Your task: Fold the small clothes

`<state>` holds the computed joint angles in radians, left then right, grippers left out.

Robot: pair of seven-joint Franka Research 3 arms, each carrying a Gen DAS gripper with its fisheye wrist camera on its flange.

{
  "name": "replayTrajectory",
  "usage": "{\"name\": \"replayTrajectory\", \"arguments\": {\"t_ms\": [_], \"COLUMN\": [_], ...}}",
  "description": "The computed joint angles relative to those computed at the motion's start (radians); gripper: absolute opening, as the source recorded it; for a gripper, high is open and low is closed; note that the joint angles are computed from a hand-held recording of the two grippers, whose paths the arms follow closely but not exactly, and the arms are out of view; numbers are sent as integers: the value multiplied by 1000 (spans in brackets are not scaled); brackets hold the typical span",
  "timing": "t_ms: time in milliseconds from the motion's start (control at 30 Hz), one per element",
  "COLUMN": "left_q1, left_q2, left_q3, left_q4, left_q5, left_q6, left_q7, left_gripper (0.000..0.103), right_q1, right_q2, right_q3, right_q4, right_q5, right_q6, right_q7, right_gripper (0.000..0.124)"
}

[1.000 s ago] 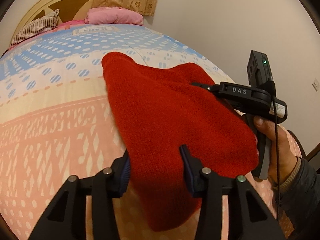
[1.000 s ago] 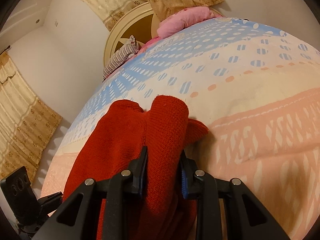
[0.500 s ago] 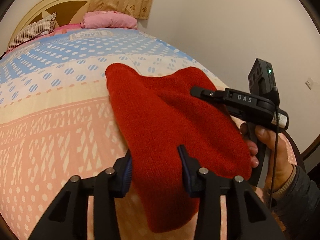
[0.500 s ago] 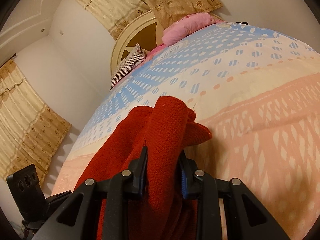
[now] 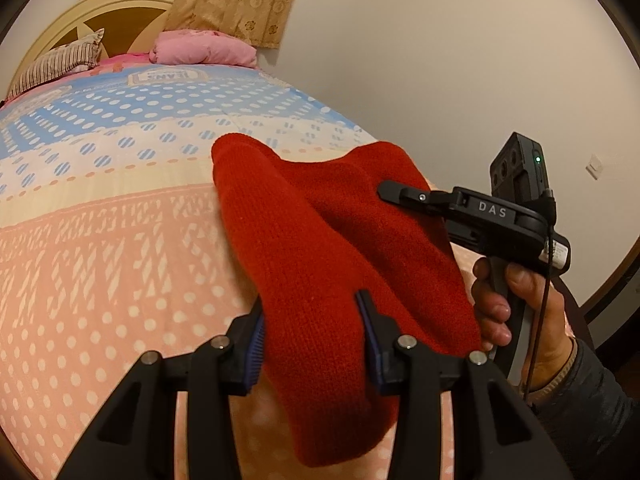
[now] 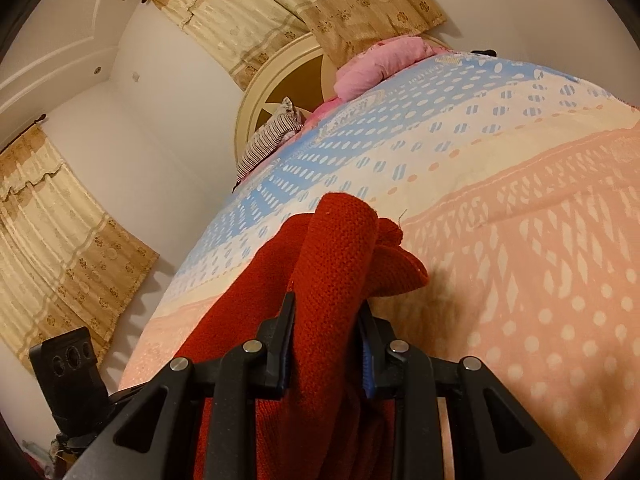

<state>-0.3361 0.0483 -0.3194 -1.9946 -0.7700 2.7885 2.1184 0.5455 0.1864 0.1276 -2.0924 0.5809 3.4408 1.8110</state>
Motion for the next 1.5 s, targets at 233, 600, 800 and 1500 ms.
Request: {"name": "replayTrajectory", "arguments": {"t_ms": [233,600,800,1500], "left_q1": [-32,-98,-123,-166], "left_q2": [-49,-88,-85,-43], "left_q3": [0,17,9,-45], "left_q4": [-34,-51,-47,-9], "left_q5": [-107,-195,-196,-120], "left_q6": [-6,-26,-26,-17], "left_q7": [85,162,174,159], "left_gripper": [43,43,43,43], "right_q1": [99,38,-6,41], "right_q2": [-74,-218,-308,-516], "right_q3": [-39,69,148,156], "right_q4": [-62,-214,-263,-397], "right_q5": [189,321,510,901], "right_q6": [29,90,100,151], "right_q7": [-147,-204,-359,-639], "right_gripper": [26,26,26,26]}}
